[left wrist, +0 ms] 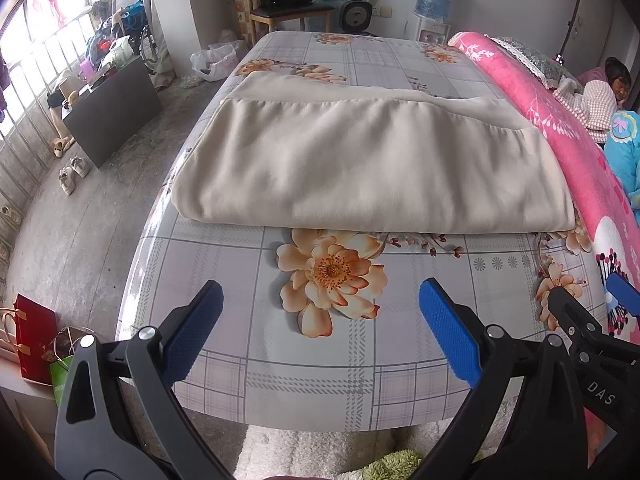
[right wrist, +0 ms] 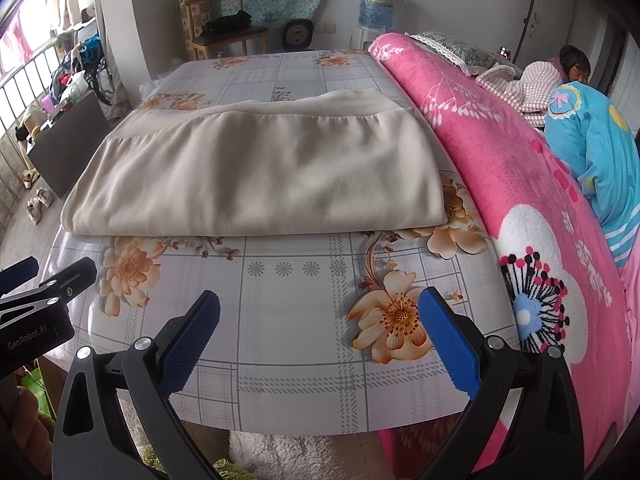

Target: Fold large clothes

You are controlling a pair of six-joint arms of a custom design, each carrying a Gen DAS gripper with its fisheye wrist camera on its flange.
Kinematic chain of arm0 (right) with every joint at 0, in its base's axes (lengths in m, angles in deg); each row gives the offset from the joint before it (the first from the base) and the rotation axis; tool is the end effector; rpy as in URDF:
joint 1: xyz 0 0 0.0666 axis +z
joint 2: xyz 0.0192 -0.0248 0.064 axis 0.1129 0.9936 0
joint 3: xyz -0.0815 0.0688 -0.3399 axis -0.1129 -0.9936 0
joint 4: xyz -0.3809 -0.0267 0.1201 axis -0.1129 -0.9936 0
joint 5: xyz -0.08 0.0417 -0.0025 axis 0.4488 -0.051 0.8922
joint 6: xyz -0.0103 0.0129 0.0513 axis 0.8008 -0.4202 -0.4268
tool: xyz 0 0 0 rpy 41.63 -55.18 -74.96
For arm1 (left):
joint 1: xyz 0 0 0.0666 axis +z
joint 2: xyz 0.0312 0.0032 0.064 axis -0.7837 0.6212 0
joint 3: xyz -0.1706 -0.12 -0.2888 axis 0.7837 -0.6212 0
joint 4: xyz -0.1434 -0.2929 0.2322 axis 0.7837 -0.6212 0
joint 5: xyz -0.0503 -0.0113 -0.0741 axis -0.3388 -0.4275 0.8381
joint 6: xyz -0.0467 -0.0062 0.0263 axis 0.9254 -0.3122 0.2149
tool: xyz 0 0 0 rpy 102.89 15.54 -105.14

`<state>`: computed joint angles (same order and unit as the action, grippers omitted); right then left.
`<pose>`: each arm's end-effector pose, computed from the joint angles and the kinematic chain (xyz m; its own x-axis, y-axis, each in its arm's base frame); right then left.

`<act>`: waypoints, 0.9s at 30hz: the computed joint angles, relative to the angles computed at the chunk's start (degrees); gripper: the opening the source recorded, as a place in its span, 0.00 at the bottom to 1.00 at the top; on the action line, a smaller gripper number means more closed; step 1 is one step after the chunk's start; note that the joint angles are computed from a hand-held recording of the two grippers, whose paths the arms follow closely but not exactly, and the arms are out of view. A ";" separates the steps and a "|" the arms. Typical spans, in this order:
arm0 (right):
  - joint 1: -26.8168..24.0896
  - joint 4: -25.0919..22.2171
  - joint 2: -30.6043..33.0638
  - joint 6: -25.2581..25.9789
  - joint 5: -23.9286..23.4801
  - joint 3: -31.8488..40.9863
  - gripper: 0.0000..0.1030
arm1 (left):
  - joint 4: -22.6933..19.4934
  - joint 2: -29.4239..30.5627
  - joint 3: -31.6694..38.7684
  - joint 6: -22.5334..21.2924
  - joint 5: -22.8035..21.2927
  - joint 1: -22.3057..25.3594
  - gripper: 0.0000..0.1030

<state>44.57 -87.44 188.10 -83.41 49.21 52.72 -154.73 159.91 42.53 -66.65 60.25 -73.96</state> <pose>0.4405 0.3221 0.5345 -0.7823 0.2189 -0.5832 0.2998 0.9530 -0.0444 0.4816 -0.1942 0.5527 -0.8318 0.1856 -0.5231 0.2047 0.9786 0.0218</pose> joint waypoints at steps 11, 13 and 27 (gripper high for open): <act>0.04 -0.02 -0.12 0.08 -0.14 -0.15 0.94 | -0.17 0.06 0.11 0.15 0.05 0.03 0.92; 0.06 0.05 -0.18 0.12 -0.10 -0.17 0.94 | -0.20 0.10 0.17 0.21 -0.12 -0.03 0.92; 0.10 -0.25 0.36 -0.04 0.10 0.46 0.94 | -0.30 0.28 0.37 0.87 -0.37 -0.13 0.92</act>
<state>44.67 -87.69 188.46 -83.45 49.32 53.18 -155.03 160.20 42.90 -65.78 59.88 -74.09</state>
